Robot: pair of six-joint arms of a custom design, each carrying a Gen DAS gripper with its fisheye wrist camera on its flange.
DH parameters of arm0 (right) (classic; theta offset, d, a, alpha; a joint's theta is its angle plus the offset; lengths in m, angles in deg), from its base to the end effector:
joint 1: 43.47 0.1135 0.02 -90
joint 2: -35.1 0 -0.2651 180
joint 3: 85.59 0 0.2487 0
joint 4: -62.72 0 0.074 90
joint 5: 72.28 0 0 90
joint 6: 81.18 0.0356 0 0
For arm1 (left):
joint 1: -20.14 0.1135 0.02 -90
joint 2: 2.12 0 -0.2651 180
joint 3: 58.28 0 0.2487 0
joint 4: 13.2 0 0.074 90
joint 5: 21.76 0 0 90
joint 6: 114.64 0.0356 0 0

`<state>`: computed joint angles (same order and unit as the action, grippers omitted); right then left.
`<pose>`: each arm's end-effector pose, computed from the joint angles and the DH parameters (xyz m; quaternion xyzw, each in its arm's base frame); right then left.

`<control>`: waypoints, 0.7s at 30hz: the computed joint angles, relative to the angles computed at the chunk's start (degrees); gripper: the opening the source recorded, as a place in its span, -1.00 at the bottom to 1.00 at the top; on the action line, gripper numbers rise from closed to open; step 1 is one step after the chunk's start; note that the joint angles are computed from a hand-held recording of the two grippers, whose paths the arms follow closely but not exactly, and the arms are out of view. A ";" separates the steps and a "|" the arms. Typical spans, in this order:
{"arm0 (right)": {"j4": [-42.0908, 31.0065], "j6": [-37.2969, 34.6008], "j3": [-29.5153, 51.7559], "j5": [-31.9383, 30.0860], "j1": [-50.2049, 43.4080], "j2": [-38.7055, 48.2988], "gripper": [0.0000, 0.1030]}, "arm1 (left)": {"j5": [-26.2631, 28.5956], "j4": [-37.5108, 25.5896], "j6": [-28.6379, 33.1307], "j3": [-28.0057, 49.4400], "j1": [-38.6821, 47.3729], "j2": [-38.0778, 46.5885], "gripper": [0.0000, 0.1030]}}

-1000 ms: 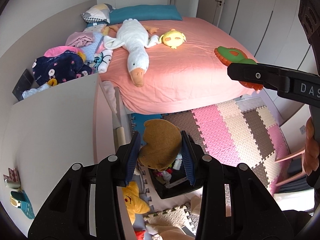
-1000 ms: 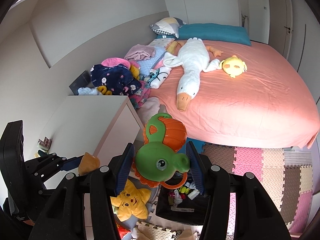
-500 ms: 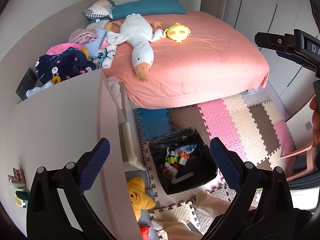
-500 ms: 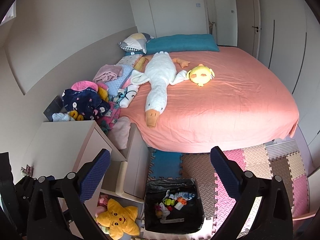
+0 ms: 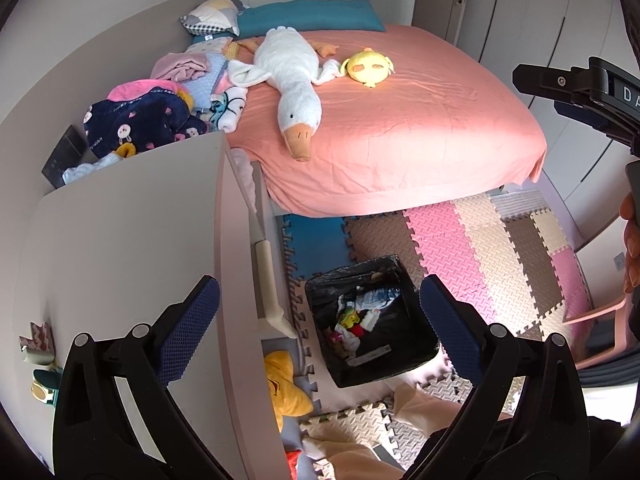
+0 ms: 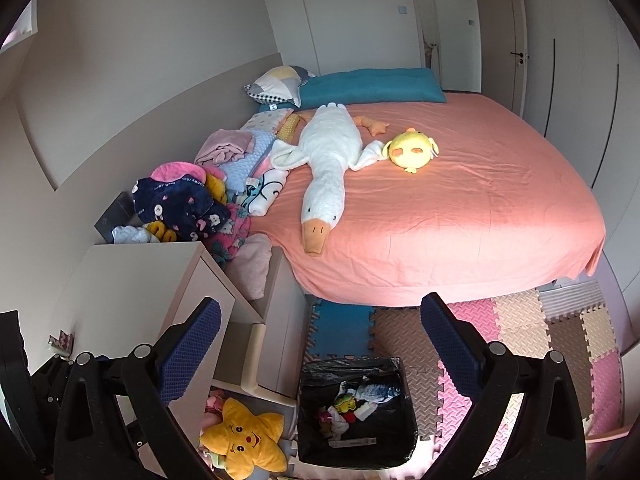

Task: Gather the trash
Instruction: 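Raise both open tools from the bin and move back over the desk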

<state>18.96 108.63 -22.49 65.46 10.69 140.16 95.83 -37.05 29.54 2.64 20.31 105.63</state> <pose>0.1860 0.2125 0.1055 0.3684 0.8364 -0.0578 0.4017 0.3059 -0.0156 0.0850 0.4704 0.8348 -0.1347 0.2523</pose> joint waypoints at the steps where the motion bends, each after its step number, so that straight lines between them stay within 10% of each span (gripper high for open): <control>1: 0.50 -0.90 0.32 -0.07 -0.21 0.17 0.93 | 0.01 -0.03 0.02 0.13 0.41 0.08 0.88; 21: 11.53 -21.38 12.11 -3.97 -5.00 8.84 0.93 | 0.20 -3.12 -0.53 7.84 10.11 5.14 0.88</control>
<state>30.48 87.24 -10.38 61.49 5.69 149.00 96.03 -40.18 29.00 10.48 30.42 110.77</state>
